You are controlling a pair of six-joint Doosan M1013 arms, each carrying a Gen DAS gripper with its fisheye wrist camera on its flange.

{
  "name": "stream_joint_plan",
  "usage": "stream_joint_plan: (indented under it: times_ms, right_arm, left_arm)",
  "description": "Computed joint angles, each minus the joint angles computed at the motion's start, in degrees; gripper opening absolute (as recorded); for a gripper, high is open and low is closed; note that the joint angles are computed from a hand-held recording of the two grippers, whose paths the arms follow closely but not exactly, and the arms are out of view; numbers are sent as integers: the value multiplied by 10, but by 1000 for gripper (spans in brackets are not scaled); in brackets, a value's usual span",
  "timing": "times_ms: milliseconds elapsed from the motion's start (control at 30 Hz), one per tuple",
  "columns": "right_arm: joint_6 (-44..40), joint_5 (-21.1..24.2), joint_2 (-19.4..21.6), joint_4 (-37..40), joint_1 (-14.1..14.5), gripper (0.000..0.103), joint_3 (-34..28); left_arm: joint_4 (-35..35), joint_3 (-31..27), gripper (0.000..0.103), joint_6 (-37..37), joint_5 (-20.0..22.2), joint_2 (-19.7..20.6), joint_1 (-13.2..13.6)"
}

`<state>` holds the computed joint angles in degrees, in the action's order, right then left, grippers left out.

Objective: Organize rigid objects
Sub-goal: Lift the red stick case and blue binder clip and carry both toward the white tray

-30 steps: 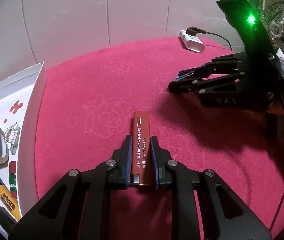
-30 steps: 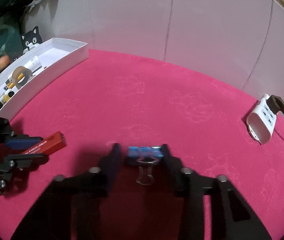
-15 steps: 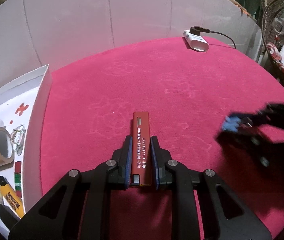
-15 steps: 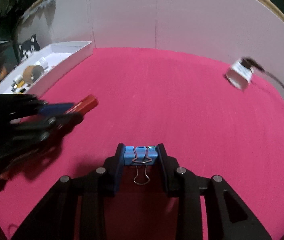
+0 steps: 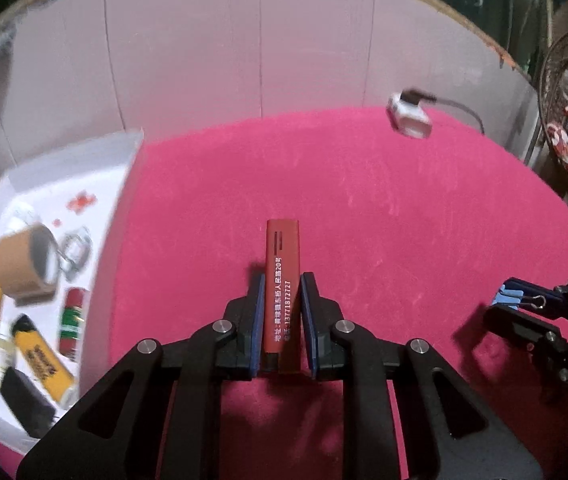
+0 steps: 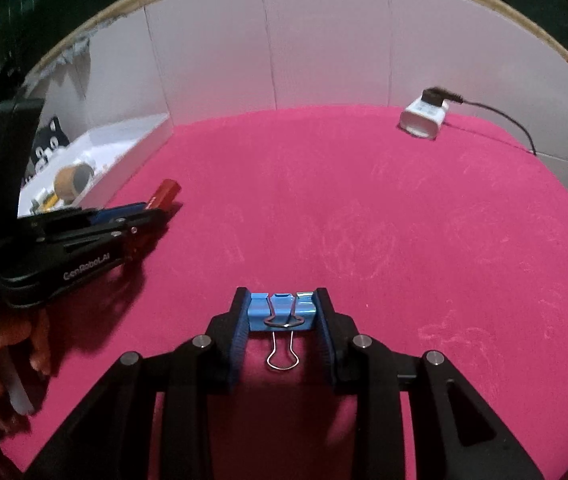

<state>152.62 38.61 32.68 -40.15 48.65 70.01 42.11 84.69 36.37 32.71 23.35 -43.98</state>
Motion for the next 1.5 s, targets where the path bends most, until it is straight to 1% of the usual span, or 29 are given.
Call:
stream_joint_plan:
  times_ms: [100,167,233,367,433,533,833,1067,1233,1300,1400,1500]
  right_arm:
    - [92,-5,-8,-103,11,31,17]
    - [157,2,-12,-182,21,31,29]
    - [224,17,-16,-255,31,31,42]
    - [318,49,-21,-364,44,31,60]
    - [349,61,-23,-406,48,31,68]
    - [368,68,-24,-432,51,31,72]
    - [383,71,-26,-441,52,31,77]
    - [378,66,-26,-434,52,31,75]
    - [374,41,-29,-416,48,31,73]
    - [376,32,-30,-426,49,31,73]
    - [371,26,-31,-427,51,31,68]
    - [364,18,-31,-429,53,31,62]
  left_arm:
    - [147,28,17,-116,-13,-15,-17]
    - [232,45,17,-195,-17,-24,-24]
    - [301,62,17,-276,-18,-33,-25]
    - [379,80,16,-387,-14,-43,-24]
    - [401,86,16,-414,-11,-46,-24]
    - [409,86,17,-413,-8,-45,-27]
    - [411,87,17,-420,-3,-47,-29]
    - [409,89,16,-432,-7,-49,-27]
    - [315,85,16,-379,-6,-57,-18]
    - [284,86,16,-361,-2,-63,-15]
    - [264,92,16,-344,-1,-74,-15]
    - [261,98,16,-334,7,-86,-18]
